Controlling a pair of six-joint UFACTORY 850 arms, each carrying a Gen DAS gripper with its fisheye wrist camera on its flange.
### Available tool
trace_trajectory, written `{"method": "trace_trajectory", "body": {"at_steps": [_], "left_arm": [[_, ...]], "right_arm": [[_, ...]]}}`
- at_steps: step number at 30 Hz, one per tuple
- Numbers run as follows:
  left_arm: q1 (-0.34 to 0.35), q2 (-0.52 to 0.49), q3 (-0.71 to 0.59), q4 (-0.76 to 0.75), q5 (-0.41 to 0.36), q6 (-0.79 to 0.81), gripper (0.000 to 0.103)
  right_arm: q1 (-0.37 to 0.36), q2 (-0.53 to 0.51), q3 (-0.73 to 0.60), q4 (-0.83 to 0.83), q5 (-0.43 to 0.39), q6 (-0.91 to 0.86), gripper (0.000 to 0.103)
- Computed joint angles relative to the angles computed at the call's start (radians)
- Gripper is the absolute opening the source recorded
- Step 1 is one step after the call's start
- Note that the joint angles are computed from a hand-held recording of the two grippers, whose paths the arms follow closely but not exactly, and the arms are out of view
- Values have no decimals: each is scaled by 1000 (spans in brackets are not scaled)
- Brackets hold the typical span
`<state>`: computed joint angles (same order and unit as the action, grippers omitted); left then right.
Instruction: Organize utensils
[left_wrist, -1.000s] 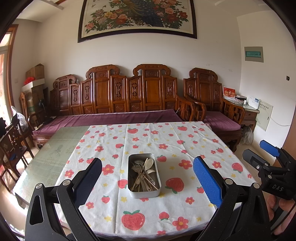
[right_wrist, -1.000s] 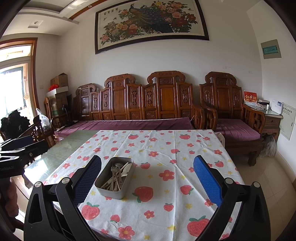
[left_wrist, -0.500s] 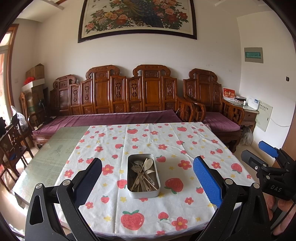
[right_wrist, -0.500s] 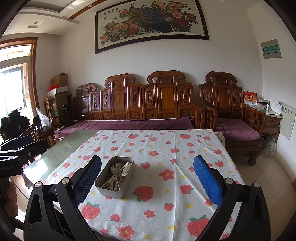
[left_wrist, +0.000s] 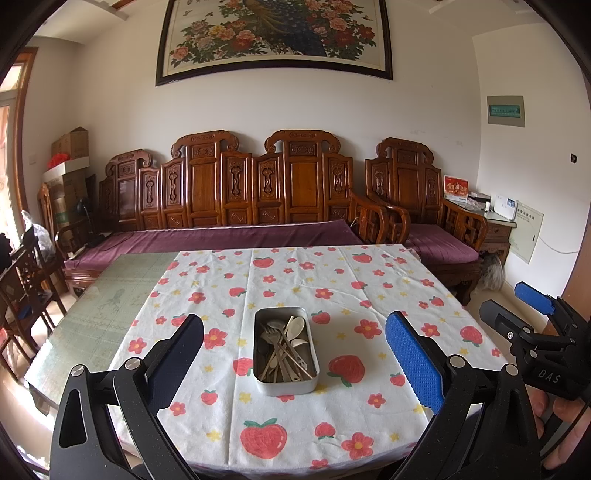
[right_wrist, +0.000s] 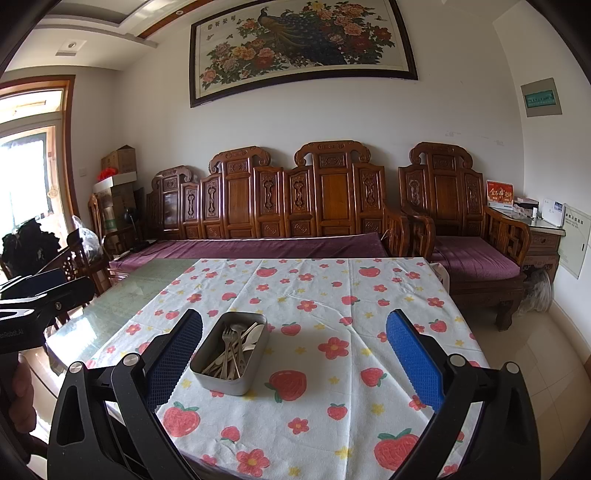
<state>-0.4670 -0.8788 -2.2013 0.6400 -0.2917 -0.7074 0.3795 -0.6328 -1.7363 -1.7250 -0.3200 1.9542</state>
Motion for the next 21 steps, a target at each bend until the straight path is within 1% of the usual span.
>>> {"method": "trace_trajectory", "body": {"at_steps": [14,21], "left_arm": [[0,3,6,6,2,-6,95],[-7,3,-15,-17,-22,14,95]], "right_arm": [[0,0,1,-4,0,4,100],[0,1,3,-6,-1,6,100]]}}
